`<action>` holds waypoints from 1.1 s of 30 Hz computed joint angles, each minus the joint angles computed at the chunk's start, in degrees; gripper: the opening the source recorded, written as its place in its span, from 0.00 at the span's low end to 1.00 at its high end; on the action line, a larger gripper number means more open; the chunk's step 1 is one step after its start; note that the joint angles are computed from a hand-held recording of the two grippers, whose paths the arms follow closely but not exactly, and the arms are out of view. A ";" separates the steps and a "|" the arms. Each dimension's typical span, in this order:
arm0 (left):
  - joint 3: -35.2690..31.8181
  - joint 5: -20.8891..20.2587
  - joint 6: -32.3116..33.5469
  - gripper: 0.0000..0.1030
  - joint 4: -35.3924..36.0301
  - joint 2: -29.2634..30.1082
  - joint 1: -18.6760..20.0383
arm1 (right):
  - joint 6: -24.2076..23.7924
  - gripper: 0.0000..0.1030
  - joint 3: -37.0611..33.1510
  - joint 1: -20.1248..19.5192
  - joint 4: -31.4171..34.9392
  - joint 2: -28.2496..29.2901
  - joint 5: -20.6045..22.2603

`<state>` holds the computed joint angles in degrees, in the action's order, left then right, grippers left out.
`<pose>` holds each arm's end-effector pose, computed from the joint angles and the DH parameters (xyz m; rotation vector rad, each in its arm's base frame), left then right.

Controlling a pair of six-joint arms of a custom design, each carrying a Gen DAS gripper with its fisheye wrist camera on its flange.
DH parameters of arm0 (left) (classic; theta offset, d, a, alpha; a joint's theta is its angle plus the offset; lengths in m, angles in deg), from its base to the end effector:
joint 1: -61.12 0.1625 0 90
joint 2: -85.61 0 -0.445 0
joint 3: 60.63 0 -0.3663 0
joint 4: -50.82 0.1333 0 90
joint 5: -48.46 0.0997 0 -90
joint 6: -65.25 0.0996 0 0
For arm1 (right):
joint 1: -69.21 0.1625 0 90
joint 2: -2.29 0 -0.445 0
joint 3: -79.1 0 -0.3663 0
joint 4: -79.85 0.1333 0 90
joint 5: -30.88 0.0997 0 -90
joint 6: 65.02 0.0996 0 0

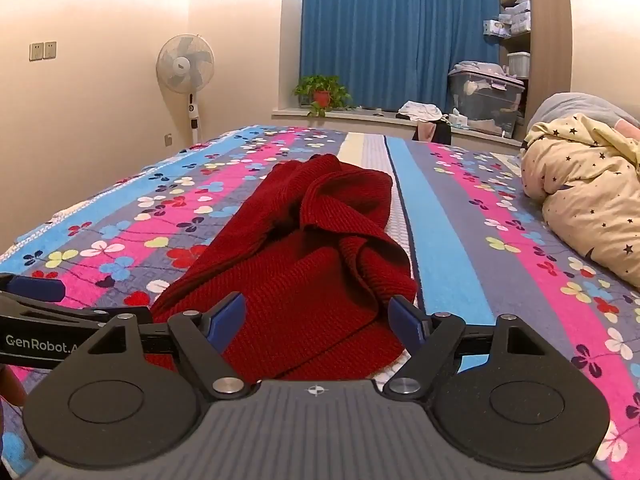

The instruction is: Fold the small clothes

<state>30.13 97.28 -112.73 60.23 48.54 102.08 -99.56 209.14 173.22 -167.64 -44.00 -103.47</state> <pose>-0.2600 -0.4891 0.0236 0.8779 2.3612 -0.9263 0.1692 -0.4151 0.1958 0.2487 -1.9474 1.2492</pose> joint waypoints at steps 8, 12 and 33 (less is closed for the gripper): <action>0.20 0.11 0.29 1.00 -0.04 -0.16 0.07 | -0.10 0.78 0.05 0.20 0.21 0.04 -0.27; 0.28 0.10 0.39 0.99 -0.08 -0.16 0.07 | -1.08 0.78 0.28 -0.19 -0.66 0.28 0.07; 0.44 0.39 0.69 1.00 -0.42 0.08 0.04 | -1.55 0.77 -0.50 0.55 -0.92 0.90 -0.70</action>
<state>30.57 97.67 -112.04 59.80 48.62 102.12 -101.11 208.64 173.76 -168.57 -43.10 -104.17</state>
